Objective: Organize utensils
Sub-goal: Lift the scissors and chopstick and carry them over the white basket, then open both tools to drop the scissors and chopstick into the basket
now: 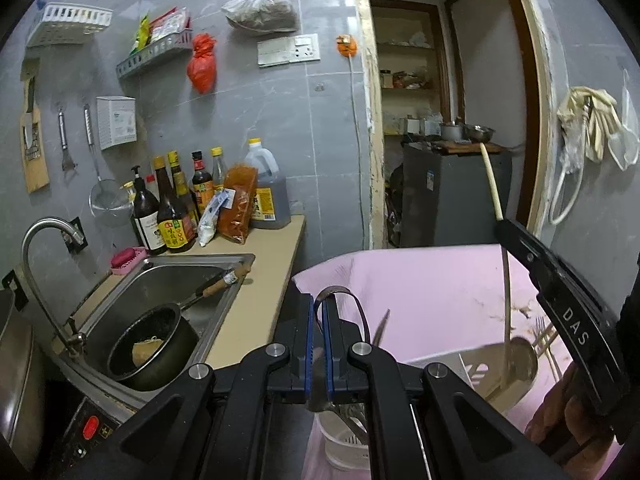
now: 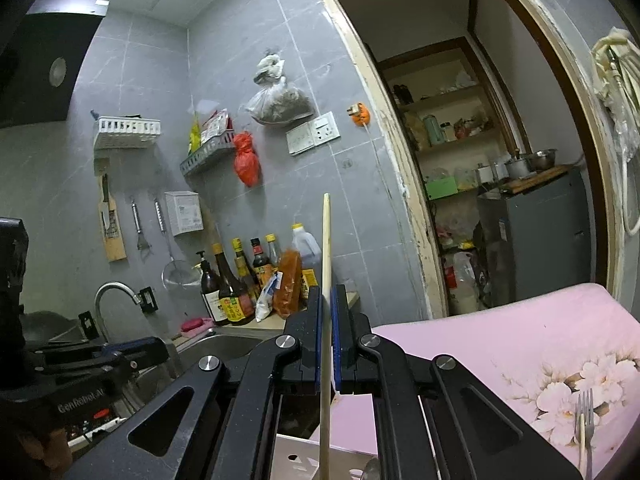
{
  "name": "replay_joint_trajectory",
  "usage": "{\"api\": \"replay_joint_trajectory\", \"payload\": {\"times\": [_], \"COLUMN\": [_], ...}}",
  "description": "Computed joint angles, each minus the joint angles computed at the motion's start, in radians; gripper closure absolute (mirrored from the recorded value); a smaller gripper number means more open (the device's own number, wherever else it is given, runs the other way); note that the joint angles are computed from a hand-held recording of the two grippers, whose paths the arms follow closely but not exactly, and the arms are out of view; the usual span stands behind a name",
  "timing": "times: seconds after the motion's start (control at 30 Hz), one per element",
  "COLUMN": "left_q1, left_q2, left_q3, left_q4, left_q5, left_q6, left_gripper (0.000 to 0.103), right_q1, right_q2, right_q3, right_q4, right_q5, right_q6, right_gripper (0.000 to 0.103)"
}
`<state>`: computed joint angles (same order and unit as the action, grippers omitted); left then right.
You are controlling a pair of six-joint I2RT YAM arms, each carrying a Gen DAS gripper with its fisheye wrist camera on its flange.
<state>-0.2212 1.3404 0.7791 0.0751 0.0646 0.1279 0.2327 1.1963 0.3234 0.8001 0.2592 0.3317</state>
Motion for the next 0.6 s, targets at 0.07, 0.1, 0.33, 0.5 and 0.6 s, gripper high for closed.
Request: {"api": "replay_joint_trajectory", "payload": {"times": [0.07, 0.1, 0.33, 0.5, 0.6], "left_q1": [0.000, 0.001, 0.009, 0.003, -0.002], "left_q2": [0.000, -0.003, 0.006, 0.003, 0.002], "left_q3": [0.001, 0.001, 0.007, -0.006, -0.008], "left_q4": [-0.005, -0.009, -0.031, -0.025, -0.027], "left_q5": [0.003, 0.005, 0.007, -0.004, -0.009], "left_q6": [-0.002, -0.002, -0.024, -0.031, -0.040], "left_gripper": [0.098, 0.098, 0.098, 0.098, 0.098], "right_q1": [-0.001, -0.004, -0.028, -0.022, -0.019], "right_q2": [-0.032, -0.060, -0.062, -0.012, 0.022], "right_q3": [-0.005, -0.014, -0.048, -0.057, -0.055], "right_q4": [-0.020, -0.023, 0.018, 0.069, 0.109], "right_q5": [-0.007, -0.012, -0.052, -0.035, -0.019], "right_q6": [0.019, 0.027, 0.083, 0.084, 0.081], "right_gripper": [0.099, 0.099, 0.099, 0.099, 0.099]}}
